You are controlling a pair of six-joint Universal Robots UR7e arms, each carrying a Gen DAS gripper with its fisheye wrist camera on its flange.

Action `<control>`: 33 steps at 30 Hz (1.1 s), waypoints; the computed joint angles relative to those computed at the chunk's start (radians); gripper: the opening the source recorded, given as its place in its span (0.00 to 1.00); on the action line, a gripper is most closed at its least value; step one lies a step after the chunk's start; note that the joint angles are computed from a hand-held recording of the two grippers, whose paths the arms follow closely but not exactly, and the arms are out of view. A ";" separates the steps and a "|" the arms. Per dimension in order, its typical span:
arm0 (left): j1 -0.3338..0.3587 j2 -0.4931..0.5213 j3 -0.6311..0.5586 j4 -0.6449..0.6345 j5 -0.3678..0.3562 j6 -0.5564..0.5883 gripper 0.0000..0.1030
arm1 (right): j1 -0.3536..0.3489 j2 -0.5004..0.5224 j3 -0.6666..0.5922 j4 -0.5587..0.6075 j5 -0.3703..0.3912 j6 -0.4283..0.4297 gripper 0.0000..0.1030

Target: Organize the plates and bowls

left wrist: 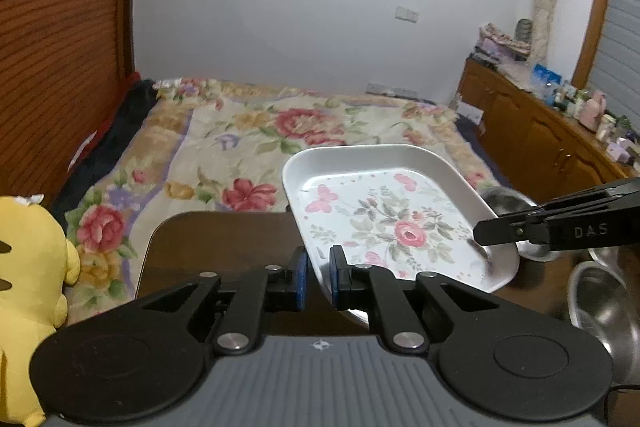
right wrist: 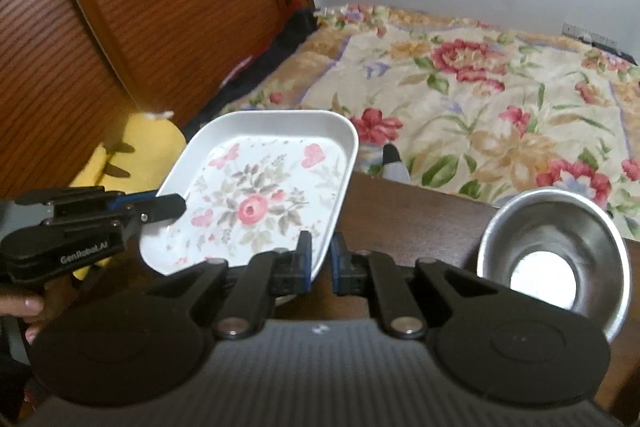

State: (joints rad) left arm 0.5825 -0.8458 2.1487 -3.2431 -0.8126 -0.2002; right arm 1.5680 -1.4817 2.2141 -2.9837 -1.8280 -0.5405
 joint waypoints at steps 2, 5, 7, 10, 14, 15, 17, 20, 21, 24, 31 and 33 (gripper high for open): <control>-0.029 -0.014 0.016 0.010 0.018 -0.016 0.11 | 0.010 -0.027 0.022 -0.019 -0.005 -0.007 0.11; -0.067 -0.036 0.043 0.008 0.034 -0.028 0.11 | 0.013 -0.071 0.053 -0.027 0.004 -0.013 0.11; -0.093 -0.049 0.061 0.003 0.043 -0.038 0.11 | 0.014 -0.099 0.073 -0.030 0.007 -0.018 0.11; -0.122 -0.062 0.083 0.003 0.055 -0.053 0.11 | 0.021 -0.138 0.099 -0.036 0.010 -0.025 0.11; -0.150 -0.069 0.109 0.004 0.063 -0.086 0.11 | 0.028 -0.191 0.132 -0.039 0.016 -0.035 0.11; -0.157 -0.070 0.116 0.006 0.065 -0.099 0.11 | 0.027 -0.202 0.140 -0.041 0.018 -0.040 0.11; -0.168 -0.075 0.129 0.010 0.067 -0.116 0.11 | 0.027 -0.219 0.156 -0.047 0.016 -0.046 0.11; -0.183 -0.087 0.150 0.009 0.066 -0.129 0.11 | 0.026 -0.234 0.172 -0.052 0.012 -0.048 0.11; -0.192 -0.092 0.158 0.013 0.066 -0.140 0.11 | 0.024 -0.245 0.180 -0.050 0.016 -0.048 0.11; -0.212 -0.103 0.181 0.014 0.069 -0.163 0.11 | 0.015 -0.277 0.204 -0.042 0.029 -0.055 0.11; -0.229 -0.102 0.210 0.012 0.067 -0.202 0.11 | 0.003 -0.328 0.256 -0.026 0.033 -0.096 0.12; -0.237 -0.103 0.221 0.009 0.065 -0.211 0.11 | -0.006 -0.338 0.263 -0.016 0.041 -0.099 0.12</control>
